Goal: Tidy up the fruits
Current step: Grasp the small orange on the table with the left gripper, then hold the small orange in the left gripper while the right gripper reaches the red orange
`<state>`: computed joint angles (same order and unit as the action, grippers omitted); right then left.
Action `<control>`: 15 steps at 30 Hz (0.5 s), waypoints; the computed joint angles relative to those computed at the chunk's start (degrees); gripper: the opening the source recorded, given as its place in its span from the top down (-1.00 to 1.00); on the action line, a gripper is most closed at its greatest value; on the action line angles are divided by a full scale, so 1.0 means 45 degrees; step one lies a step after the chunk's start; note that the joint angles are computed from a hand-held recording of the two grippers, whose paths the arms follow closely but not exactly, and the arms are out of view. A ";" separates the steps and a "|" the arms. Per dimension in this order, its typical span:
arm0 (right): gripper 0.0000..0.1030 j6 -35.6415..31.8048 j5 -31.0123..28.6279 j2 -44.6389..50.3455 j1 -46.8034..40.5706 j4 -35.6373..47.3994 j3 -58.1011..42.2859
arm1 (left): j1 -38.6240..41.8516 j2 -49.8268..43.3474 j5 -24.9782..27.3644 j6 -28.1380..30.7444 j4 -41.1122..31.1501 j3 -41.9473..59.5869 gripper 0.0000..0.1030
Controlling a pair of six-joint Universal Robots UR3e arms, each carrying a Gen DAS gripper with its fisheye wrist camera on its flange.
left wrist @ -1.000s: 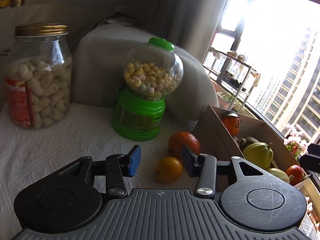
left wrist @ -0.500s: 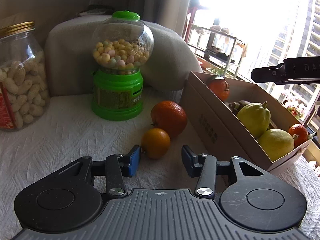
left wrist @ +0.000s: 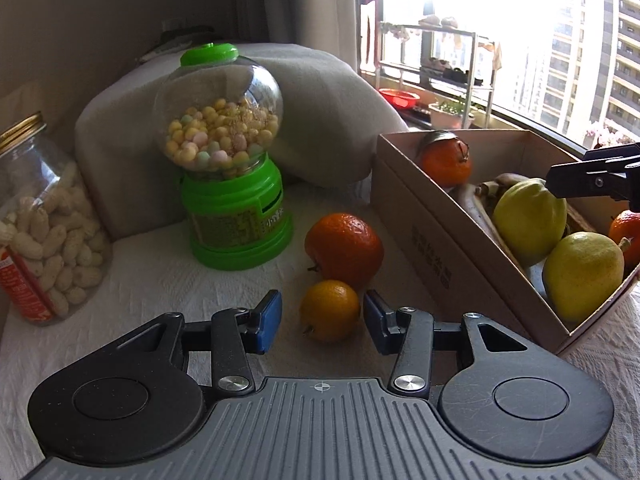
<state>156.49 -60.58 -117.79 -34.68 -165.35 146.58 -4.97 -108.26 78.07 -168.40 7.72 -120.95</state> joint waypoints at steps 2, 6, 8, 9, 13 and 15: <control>-0.46 -0.0274 0.0027 -0.0199 -0.0117 0.0144 0.0084 | 0.0270 -0.0071 -0.0445 -0.0146 -0.0029 -0.0132 0.03; -0.46 -0.0163 -0.0105 0.0273 0.0534 0.0805 -0.0935 | 0.0982 0.0373 -0.1334 -0.0379 0.0605 -0.0990 0.26; -0.46 -0.0029 -0.0076 0.0906 0.1299 0.1368 -0.1956 | 0.1709 0.1169 -0.2202 0.0006 0.0657 -0.1890 0.26; -0.46 -0.0025 -0.0199 0.1397 0.1878 0.1630 -0.2579 | 0.2095 0.1731 -0.2643 0.0353 0.0407 -0.2349 0.26; -0.37 0.0296 -0.1276 0.4032 0.4617 0.2581 -0.5353 | 0.3709 0.3872 -0.3811 0.1293 0.0205 -0.4619 0.26; -0.16 0.0606 -0.2382 0.5588 0.6117 0.2974 -0.6935 | 0.4683 0.4626 -0.4544 0.1349 0.0544 -0.5699 0.26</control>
